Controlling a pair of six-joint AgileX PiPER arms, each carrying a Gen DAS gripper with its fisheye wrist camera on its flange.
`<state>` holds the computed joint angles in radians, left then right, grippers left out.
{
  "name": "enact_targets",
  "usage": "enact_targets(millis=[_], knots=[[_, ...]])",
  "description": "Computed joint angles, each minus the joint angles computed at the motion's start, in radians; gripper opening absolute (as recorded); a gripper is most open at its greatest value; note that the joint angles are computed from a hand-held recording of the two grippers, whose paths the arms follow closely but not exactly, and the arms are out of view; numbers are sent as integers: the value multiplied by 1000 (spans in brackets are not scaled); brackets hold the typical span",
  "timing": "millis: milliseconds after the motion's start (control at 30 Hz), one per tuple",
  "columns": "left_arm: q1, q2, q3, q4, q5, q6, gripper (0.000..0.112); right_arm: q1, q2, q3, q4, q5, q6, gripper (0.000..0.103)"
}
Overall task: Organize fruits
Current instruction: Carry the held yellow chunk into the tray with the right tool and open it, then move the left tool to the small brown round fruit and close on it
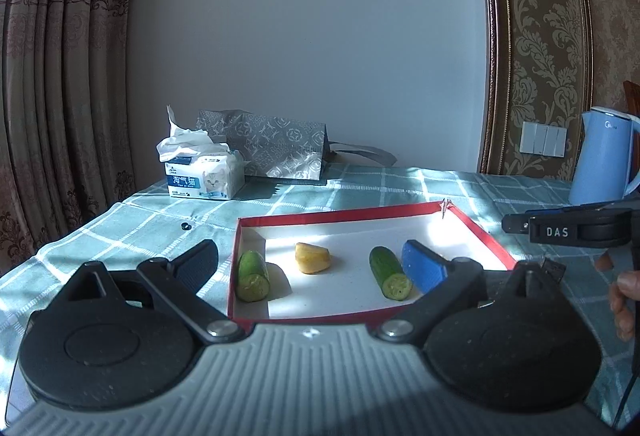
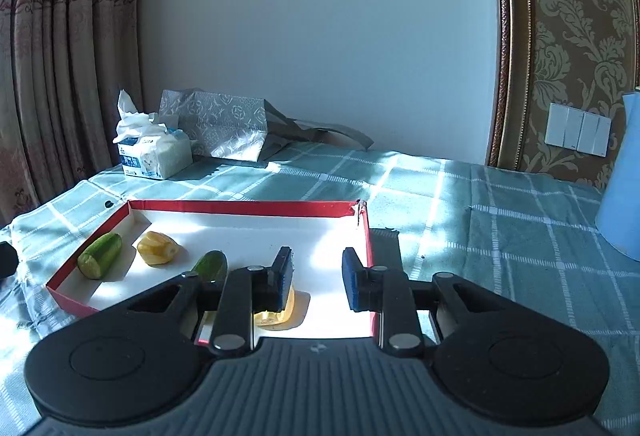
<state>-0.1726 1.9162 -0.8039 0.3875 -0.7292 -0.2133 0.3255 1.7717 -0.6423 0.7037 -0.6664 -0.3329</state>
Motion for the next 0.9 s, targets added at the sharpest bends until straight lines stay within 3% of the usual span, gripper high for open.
enact_targets(millis=[33,67,167,267,333,433,500,567,633,767,900], knots=[[-6,3,-1,14,7,-5,98,14,-39,35,69,9,-38,40],[-12,6,-3,37,13,-15,98,39,-71,66,169,7,-104,62],[-56,16,1,20,19,19,98,187,-96,157,423,-171,-189,102],[-99,31,1,0,8,41,98,293,-150,204,584,-290,-185,103],[-135,48,2,-56,-14,81,100,321,-231,276,521,-356,-108,103],[-168,84,24,-125,-117,170,103,347,-278,354,441,-452,-2,103],[-193,97,22,-159,-126,248,103,330,-277,360,427,-399,-56,103],[-205,109,4,-119,-96,279,103,358,-219,340,500,-409,-91,103],[-215,120,-16,-93,-56,293,103,390,-172,363,514,-457,-17,103],[-214,163,-47,10,-51,331,103,361,-175,420,455,-433,130,103],[-157,199,-142,322,-9,185,103,373,-135,415,490,-424,80,103]])
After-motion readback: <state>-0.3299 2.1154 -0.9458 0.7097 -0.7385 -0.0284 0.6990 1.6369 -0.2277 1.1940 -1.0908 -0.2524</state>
